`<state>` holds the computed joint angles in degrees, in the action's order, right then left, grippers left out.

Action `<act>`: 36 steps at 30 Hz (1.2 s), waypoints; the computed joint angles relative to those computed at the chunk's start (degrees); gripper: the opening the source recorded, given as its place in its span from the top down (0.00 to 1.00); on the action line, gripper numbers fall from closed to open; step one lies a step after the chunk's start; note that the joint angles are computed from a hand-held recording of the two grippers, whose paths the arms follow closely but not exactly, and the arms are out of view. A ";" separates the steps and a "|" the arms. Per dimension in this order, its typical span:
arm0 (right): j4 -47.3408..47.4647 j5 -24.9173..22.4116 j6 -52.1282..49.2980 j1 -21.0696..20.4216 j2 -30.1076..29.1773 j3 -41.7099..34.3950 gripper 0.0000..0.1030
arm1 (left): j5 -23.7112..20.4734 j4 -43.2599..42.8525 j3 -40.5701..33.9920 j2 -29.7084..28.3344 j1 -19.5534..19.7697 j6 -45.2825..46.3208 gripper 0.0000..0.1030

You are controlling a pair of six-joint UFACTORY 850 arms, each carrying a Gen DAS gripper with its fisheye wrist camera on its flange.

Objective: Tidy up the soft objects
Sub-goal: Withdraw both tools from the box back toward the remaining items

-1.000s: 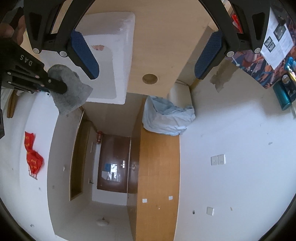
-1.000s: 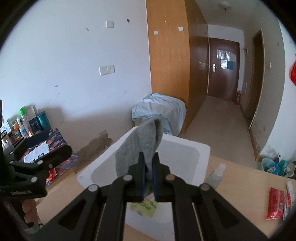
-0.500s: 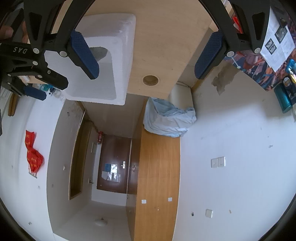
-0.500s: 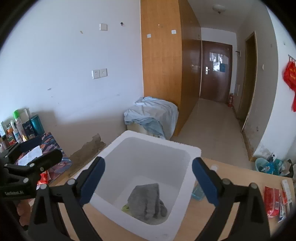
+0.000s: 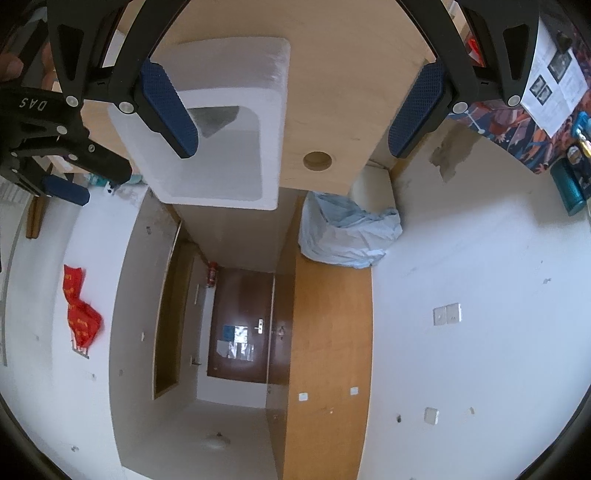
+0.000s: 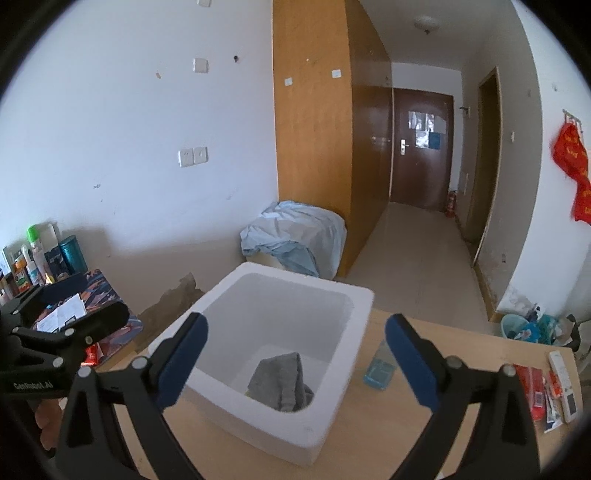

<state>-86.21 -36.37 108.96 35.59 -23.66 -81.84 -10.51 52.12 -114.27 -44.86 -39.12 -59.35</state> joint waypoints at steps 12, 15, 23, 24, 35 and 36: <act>-2.00 -5.16 5.29 3.41 7.00 8.10 0.04 | 1.33 23.02 9.66 7.07 -2.83 -22.35 0.00; -2.43 -6.86 7.25 4.64 9.32 10.92 0.04 | 1.13 28.64 12.50 9.13 -3.71 -27.93 0.00; -2.45 -11.56 10.40 7.65 13.79 16.16 0.03 | 0.72 40.26 18.21 13.44 -5.86 -40.02 0.00; -2.39 -12.08 10.70 8.04 14.30 16.79 0.03 | 0.48 42.55 19.14 14.13 -6.14 -42.30 0.00; -2.25 -17.77 13.75 13.12 17.35 20.76 0.01 | -1.22 63.44 28.62 20.51 -8.18 -63.81 0.00; -2.29 -18.21 13.87 13.52 17.41 20.93 0.00 | -1.49 64.23 29.23 20.89 -8.41 -64.36 0.00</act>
<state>-88.50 -54.58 122.82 49.10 -6.25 -60.91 -12.00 116.36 -85.04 -23.96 -47.53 -123.71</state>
